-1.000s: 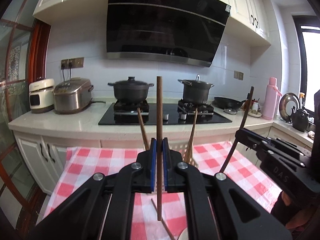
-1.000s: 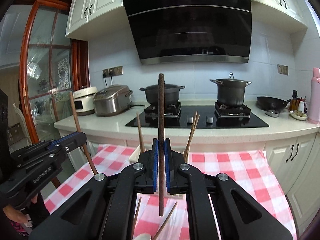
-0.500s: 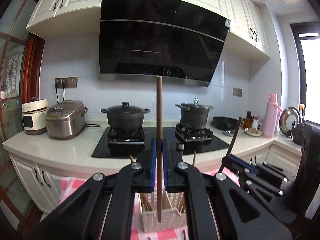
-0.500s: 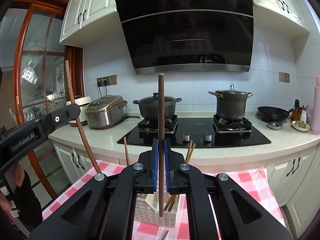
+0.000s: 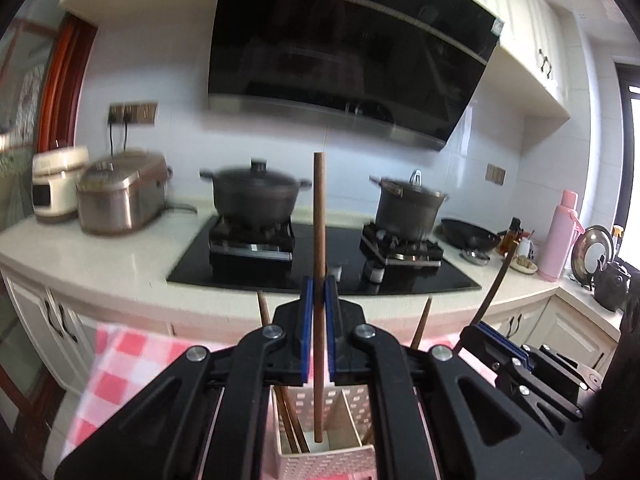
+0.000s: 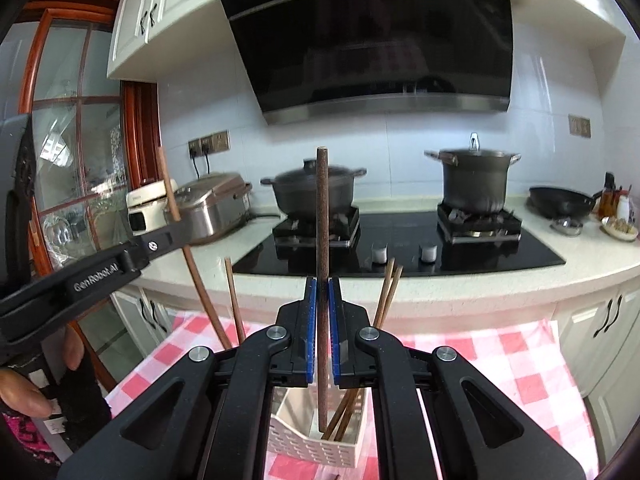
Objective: Organize utensils
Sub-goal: 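Lift both held chopsticks upright and carry them over the white caddy, then lower the chopsticks into the caddy and open both grippers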
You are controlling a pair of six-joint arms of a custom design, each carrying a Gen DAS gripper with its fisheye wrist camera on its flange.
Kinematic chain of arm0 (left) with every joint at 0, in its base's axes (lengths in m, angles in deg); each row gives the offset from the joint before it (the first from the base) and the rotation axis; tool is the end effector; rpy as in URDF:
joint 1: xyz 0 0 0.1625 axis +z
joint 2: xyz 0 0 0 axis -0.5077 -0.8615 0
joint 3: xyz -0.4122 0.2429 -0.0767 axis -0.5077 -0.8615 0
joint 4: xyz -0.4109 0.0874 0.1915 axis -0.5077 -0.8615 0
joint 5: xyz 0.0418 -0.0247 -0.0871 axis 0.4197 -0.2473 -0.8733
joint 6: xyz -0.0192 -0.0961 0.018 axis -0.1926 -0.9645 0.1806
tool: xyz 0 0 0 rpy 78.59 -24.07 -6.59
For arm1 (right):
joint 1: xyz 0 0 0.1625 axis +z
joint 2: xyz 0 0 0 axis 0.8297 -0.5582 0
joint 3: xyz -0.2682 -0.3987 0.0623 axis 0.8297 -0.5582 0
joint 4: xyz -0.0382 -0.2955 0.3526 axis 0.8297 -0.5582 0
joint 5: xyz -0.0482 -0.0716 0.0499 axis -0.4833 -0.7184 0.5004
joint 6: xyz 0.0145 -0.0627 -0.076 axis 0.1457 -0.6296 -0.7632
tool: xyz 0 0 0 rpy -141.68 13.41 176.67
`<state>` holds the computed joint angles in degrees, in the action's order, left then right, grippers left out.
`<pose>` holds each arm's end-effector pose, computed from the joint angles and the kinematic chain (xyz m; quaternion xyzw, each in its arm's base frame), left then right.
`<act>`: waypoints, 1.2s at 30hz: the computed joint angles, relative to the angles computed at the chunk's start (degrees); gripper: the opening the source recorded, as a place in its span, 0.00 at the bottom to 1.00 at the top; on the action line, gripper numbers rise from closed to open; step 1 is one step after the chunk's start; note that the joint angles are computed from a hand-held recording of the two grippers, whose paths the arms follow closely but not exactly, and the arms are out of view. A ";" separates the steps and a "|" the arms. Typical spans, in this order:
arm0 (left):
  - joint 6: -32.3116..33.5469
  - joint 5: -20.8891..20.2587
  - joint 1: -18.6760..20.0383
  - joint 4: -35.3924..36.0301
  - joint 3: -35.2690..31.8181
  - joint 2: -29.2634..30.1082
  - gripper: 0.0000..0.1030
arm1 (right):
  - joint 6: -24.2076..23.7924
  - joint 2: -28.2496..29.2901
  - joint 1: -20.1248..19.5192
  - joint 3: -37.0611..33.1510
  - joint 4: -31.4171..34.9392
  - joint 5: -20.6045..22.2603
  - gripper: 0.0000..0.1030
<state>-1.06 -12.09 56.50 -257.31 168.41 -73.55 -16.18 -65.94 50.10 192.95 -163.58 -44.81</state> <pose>-0.3338 -0.4032 0.2145 0.2601 0.7969 -0.5144 0.1808 0.2085 -0.3428 0.2552 0.2815 -0.7817 0.5172 0.2054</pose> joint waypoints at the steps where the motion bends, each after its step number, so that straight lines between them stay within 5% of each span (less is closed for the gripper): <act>1: -0.75 -0.88 0.78 0.79 0.21 0.02 0.06 | 0.02 0.27 -0.35 0.01 0.26 0.12 0.06; 8: -5.96 -4.25 4.64 7.74 1.32 0.14 0.06 | 1.80 2.36 -2.60 -0.65 5.29 -1.08 0.06; 16: -7.12 -2.99 6.09 7.47 2.29 1.81 0.08 | 3.61 3.36 -5.16 -1.71 6.37 -0.88 0.09; 30: -8.99 7.01 1.59 2.09 7.23 -0.58 0.74 | 4.08 -0.74 -5.33 0.74 4.58 -0.97 0.29; 36: -16.62 12.99 -2.75 6.05 12.88 -3.82 0.87 | 5.31 -3.48 -6.23 4.83 3.17 -0.29 0.31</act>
